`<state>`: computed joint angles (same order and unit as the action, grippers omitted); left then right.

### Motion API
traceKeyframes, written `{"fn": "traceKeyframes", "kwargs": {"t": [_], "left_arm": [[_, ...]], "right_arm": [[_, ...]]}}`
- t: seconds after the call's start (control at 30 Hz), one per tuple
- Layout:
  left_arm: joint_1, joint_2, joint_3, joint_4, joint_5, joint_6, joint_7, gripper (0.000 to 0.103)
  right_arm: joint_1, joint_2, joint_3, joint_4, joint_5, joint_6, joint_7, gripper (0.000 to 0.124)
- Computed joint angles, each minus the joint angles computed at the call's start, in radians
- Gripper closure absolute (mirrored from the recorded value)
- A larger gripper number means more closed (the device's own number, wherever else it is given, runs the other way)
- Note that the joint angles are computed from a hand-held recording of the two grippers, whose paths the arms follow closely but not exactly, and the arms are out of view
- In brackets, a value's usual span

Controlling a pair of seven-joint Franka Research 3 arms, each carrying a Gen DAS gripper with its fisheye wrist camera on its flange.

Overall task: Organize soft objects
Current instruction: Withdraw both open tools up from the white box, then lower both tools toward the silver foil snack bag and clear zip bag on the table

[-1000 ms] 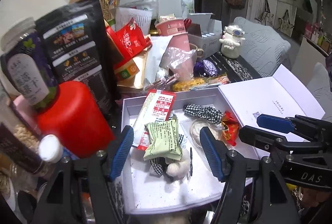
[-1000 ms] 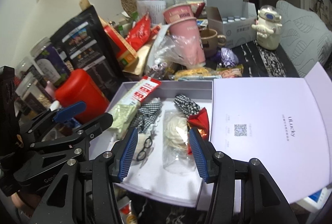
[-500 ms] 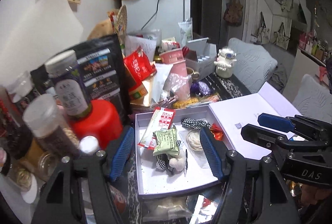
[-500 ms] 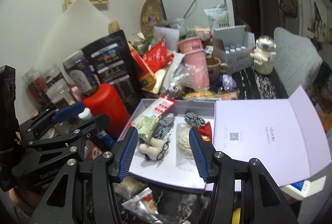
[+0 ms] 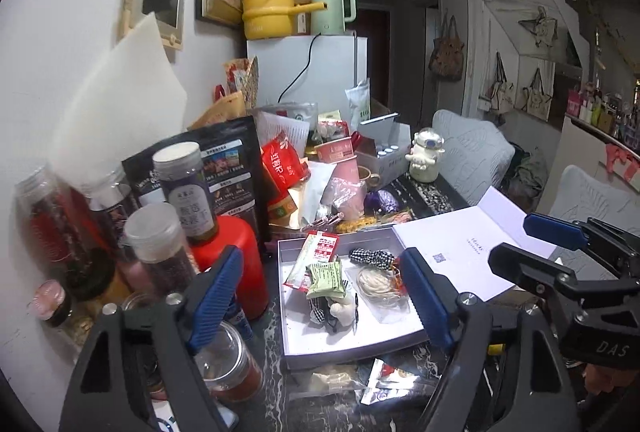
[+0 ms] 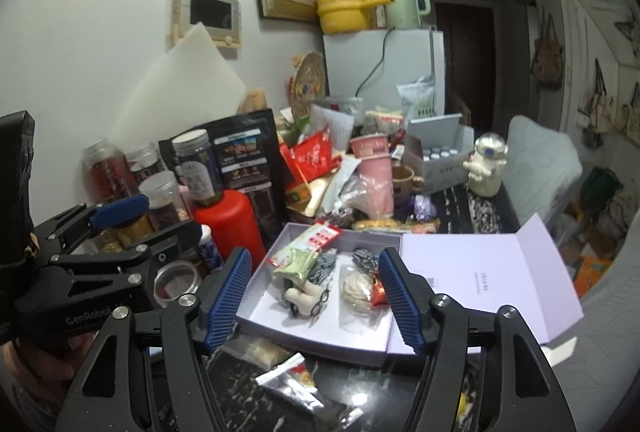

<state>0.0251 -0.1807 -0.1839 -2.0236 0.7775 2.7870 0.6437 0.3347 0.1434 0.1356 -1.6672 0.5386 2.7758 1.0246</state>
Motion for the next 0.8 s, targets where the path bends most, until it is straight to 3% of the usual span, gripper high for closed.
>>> {"fn": "traceKeyframes", "kwargs": {"t": [0.37, 0.8], "left_arm": [[0.000, -0.159, -0.004, -0.160, -0.100, 0.035, 0.078, 0.022], [-0.018, -0.323, -0.010, -0.342, -0.229, 0.061, 0.174, 0.022]], "right_arm": [[0.036, -0.184, -0.010, -0.226, 0.058, 0.074, -0.068, 0.045], [0.089, -0.317, -0.024, -0.418, 0.032, 0.102, -0.014, 0.043]]}}
